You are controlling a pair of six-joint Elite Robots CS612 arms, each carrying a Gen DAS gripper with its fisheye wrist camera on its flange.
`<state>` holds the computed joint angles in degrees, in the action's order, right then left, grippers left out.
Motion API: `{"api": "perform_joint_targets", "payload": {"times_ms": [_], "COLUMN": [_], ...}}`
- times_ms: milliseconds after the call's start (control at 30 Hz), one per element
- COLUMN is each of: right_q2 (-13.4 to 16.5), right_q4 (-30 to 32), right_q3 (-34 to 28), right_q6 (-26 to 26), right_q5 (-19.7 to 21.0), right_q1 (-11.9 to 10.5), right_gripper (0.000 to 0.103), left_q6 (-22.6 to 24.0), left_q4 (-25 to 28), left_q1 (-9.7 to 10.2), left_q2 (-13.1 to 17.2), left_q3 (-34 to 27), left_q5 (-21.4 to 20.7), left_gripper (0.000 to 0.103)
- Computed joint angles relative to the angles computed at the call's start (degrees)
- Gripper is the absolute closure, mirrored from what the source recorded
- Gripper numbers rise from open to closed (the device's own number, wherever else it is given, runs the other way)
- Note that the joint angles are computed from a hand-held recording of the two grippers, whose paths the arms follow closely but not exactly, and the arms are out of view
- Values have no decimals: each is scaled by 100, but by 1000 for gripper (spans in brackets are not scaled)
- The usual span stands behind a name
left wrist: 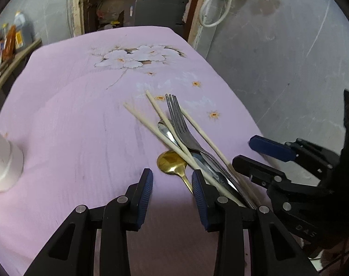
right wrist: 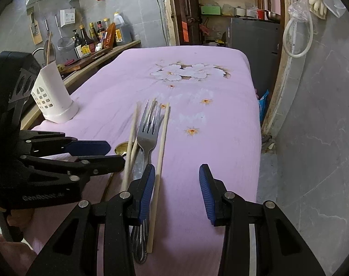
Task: Organize utensils
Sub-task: 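Grasp the gold spoon with the left tool while the right tool grasps the silver fork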
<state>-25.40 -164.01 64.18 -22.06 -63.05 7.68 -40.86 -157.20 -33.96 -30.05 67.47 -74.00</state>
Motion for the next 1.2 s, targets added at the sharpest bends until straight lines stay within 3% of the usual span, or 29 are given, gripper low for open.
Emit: {"api": "perform_joint_targets", "payload": {"times_ms": [100,533,600,767,967,1200], "right_q2": [-5,138,194,392,531,715], "right_q4": [-6,340,474,1064,1549,1993], "right_q3": [10,-351,-488,-1017,-1419,-1919], "right_q6": [-31,-110,-153,-254,-505,-613], "right_q5": [-39,-83,-45,-26,-305,-389], "right_q1": [3,71,91,148,222,291], "right_gripper": [68,68,68,68,76,76], "left_q6": [12,-349,-463,-534,-772,-880], "left_q4": [230,420,683,402,3,97], "left_q1": [-14,90,97,235,298,308], "left_q2": [-2,-135,-150,-188,-240,-200], "left_q3": [-70,95,67,190,380,283], "left_q5": [84,192,380,-71,-483,-505], "left_gripper": [78,83,89,89,89,91]}}
